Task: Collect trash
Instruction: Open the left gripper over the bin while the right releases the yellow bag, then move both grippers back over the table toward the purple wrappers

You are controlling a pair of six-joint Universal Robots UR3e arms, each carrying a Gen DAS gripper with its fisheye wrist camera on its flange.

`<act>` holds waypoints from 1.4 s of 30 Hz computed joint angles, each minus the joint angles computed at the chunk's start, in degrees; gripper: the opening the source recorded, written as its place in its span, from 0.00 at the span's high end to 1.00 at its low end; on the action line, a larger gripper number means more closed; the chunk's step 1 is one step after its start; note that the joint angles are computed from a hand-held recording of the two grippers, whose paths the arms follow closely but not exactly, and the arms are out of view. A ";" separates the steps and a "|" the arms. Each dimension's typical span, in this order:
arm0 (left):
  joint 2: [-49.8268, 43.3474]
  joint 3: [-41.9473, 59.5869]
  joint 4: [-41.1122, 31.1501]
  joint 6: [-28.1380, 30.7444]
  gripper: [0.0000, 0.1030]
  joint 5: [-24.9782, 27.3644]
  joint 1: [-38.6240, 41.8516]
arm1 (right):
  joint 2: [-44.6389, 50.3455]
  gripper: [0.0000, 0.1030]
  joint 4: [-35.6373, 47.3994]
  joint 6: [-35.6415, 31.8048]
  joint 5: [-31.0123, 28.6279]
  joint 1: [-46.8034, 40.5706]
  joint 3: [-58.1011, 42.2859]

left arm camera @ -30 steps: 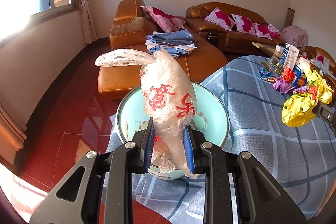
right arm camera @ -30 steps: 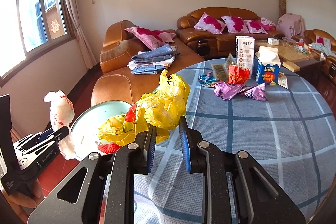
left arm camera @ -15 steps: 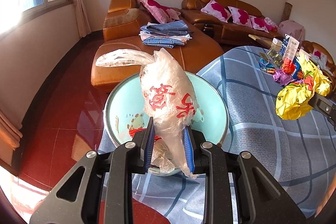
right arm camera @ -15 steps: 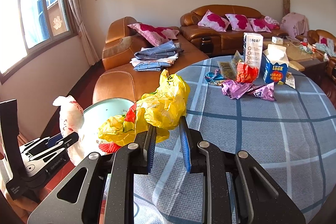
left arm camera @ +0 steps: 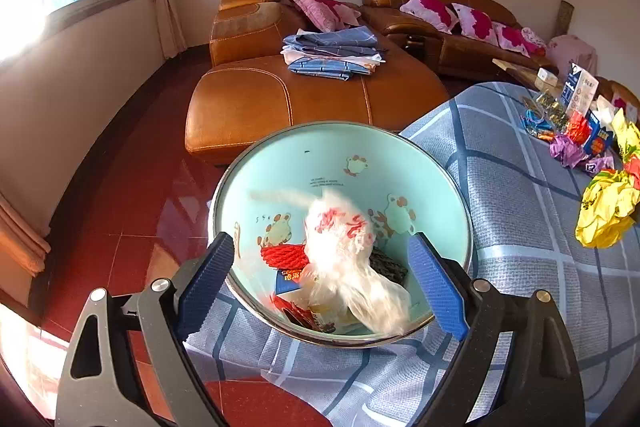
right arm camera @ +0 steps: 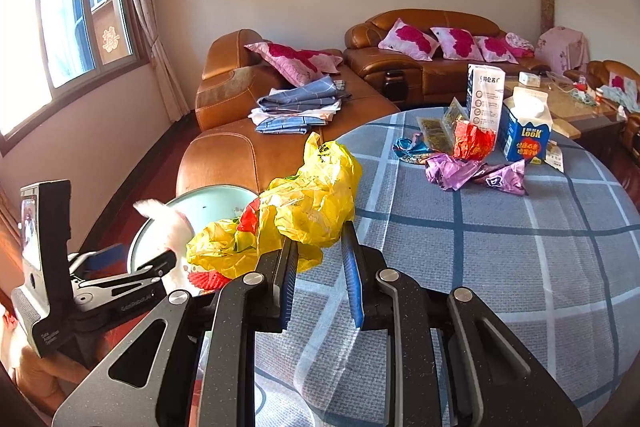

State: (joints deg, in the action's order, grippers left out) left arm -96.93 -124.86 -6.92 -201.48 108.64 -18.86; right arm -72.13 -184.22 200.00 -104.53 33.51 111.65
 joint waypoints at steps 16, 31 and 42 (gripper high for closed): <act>18.75 -3.81 -9.17 -9.13 0.11 21.85 -2.78 | 20.29 0.50 15.75 -6.41 0.71 3.39 -31.69; 10.11 0.10 -7.82 -8.03 0.11 17.64 -7.20 | 4.77 0.50 1.80 0.33 3.15 -6.61 -1.77; 1.89 6.49 -8.62 -8.96 0.11 13.78 -11.80 | -5.45 0.50 -6.56 -1.11 4.85 -18.70 18.06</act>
